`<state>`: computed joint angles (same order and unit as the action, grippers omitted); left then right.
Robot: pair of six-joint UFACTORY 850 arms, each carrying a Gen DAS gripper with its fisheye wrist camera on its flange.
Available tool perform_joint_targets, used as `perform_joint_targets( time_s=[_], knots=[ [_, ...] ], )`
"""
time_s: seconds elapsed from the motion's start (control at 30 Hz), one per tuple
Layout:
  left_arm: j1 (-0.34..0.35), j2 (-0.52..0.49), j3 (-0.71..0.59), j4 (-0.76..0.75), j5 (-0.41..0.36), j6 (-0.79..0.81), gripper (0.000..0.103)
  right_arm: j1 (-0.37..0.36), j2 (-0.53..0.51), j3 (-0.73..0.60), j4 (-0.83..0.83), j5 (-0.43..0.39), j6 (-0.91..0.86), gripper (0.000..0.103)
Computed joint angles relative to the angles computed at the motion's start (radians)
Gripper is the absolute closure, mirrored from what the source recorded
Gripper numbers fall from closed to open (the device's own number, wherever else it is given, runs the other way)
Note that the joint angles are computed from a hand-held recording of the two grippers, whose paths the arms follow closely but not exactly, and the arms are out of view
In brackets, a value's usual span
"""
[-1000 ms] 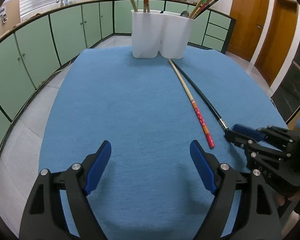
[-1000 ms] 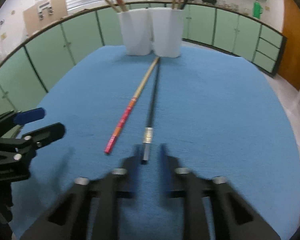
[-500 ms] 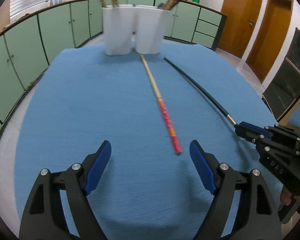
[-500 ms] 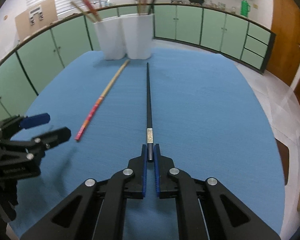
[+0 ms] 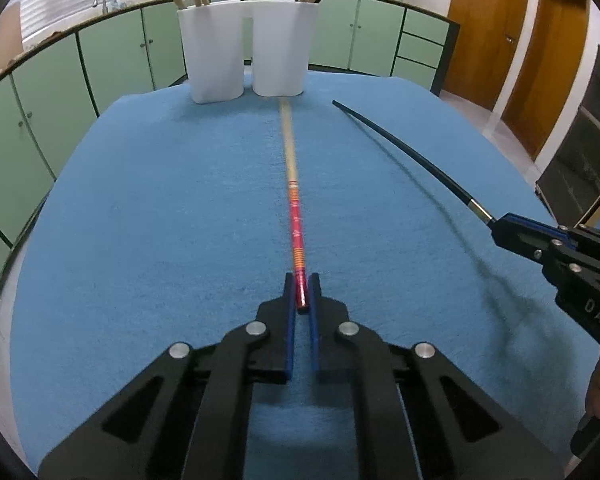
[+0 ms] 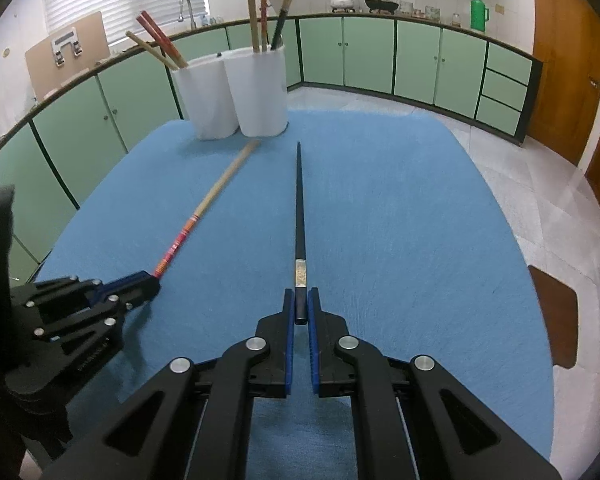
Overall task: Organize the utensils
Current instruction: 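Grasp the black chopstick with the right gripper while the left grasps the red-patterned chopstick, then carry both chopsticks over the white holder and lower them in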
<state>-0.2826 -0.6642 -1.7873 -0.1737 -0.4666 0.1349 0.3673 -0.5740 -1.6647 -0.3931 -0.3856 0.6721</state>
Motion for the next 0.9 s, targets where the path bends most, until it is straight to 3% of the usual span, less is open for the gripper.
perform_joint_targets(
  time_s=[0.33, 0.57, 0.7, 0.9],
  knots=[
    [0.029, 0.117, 0.03, -0.09, 0.038, 0.155, 0.098, 0.026, 0.052, -0.064, -0.161, -0.04, 0.071, 0.097],
    [0.047, 0.164, -0.031, -0.2, 0.071, 0.303, 0.099, 0.041, 0.082, -0.112, -0.216, -0.024, 0.059, 0.097],
    [0.061, 0.144, -0.105, -0.311, 0.046, 0.41, 0.099, 0.038, 0.071, -0.172, -0.125, -0.011, -0.07, 0.097],
    [0.068, 0.106, -0.216, -0.398, 0.004, 0.499, 0.099, 0.011, 0.016, -0.314, 0.187, -0.024, -0.404, 0.097]
  ],
)
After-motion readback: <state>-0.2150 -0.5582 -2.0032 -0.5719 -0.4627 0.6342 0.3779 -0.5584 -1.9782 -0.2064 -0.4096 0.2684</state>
